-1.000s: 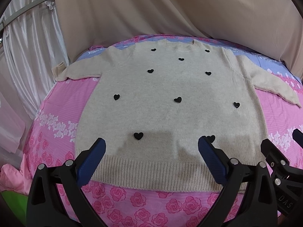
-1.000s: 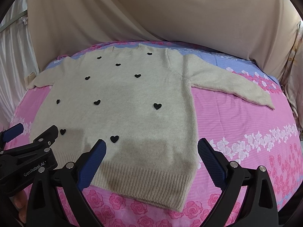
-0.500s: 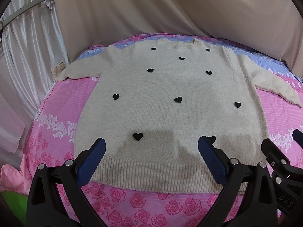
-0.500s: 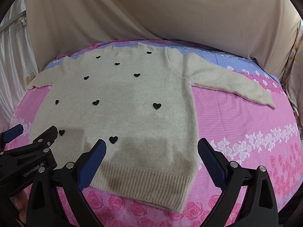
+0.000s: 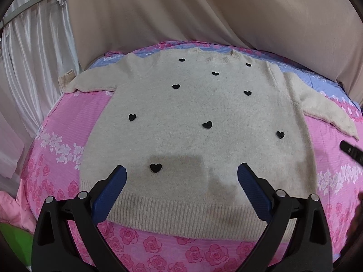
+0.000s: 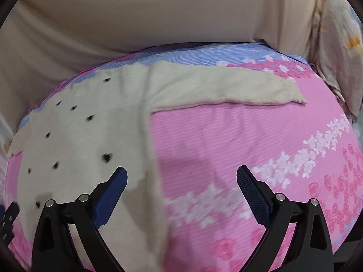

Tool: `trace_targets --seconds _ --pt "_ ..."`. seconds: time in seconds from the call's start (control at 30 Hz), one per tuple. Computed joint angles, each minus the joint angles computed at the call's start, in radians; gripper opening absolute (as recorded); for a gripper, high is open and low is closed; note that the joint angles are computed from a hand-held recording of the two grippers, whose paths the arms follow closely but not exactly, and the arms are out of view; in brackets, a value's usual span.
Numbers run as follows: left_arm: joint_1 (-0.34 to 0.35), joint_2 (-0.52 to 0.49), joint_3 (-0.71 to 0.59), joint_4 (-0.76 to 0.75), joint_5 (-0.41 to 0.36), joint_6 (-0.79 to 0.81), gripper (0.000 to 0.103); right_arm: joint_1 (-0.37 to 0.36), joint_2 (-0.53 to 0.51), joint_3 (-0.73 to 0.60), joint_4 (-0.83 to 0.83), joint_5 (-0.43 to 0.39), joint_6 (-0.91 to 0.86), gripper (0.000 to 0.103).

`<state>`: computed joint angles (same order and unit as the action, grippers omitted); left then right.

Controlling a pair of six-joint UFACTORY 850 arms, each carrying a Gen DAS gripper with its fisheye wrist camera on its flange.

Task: Fold small clothes
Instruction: 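Grasp the sweater's sleeve cuff with the right gripper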

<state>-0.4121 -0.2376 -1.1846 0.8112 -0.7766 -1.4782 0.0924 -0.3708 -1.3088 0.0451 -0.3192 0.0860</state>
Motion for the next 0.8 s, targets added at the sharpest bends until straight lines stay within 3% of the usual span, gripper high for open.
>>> trace_targets --seconds 0.03,0.1,0.17,0.3,0.47,0.53,0.57,0.6,0.67,0.8 --pt "0.001 -0.007 -0.009 -0.006 -0.004 -0.001 0.096 -0.034 -0.038 -0.045 -0.017 -0.01 0.027 0.094" --pt "0.0 -0.016 -0.019 -0.008 -0.016 -0.009 0.096 -0.11 -0.131 -0.161 0.003 -0.035 0.038 0.076" --pt "-0.002 -0.026 -0.031 -0.011 -0.036 -0.015 0.096 -0.17 -0.241 -0.31 -0.011 -0.106 0.084 0.069" --pt "-0.002 -0.044 -0.057 -0.024 -0.091 -0.015 0.096 -0.254 -0.463 -0.62 0.024 -0.248 0.117 0.067" --pt "0.01 -0.061 -0.075 -0.052 -0.147 -0.003 0.096 -0.293 -0.711 -0.983 0.044 -0.436 0.194 0.062" --pt "0.017 -0.069 -0.081 -0.066 -0.159 0.004 0.096 -0.294 -0.734 -1.012 0.041 -0.419 0.21 0.06" --pt "0.021 -0.071 -0.083 -0.071 -0.16 0.008 0.096 -0.293 -0.743 -1.026 0.05 -0.412 0.209 0.048" --pt "0.024 -0.073 -0.085 -0.073 -0.161 0.01 0.096 -0.293 -0.754 -1.045 0.063 -0.413 0.204 0.016" --pt "0.031 -0.077 -0.087 -0.079 -0.156 0.014 0.096 -0.306 -0.757 -1.051 0.192 -0.403 0.151 0.011" --pt "0.047 -0.08 -0.086 -0.096 -0.117 0.03 0.096 -0.305 -0.645 -0.917 0.472 -0.275 -0.03 0.01"
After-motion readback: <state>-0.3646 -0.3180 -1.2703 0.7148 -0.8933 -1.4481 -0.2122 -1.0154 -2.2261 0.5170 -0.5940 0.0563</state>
